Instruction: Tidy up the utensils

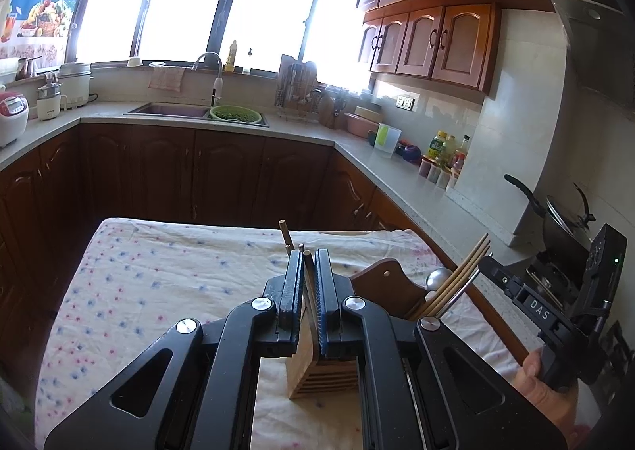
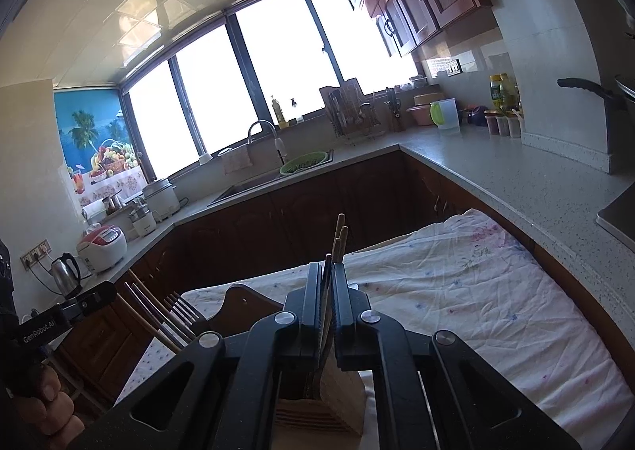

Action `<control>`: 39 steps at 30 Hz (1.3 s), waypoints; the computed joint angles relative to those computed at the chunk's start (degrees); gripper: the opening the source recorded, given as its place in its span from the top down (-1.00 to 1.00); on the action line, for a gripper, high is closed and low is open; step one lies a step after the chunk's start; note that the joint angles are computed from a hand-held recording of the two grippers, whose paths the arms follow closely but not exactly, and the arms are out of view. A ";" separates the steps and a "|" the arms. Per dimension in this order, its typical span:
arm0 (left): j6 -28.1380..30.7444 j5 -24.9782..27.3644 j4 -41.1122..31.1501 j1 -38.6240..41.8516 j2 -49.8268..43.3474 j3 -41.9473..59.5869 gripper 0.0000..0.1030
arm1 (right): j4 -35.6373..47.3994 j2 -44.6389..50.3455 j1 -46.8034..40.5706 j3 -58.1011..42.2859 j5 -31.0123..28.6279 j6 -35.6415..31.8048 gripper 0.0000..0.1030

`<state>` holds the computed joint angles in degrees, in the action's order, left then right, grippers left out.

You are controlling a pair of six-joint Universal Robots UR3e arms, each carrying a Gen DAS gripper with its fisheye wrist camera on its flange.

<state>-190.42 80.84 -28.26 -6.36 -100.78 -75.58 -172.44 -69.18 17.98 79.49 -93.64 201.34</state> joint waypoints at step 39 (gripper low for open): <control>-3.96 1.29 2.48 3.03 17.79 -21.57 -0.65 | -10.32 -13.12 1.70 20.38 -0.02 3.00 -0.72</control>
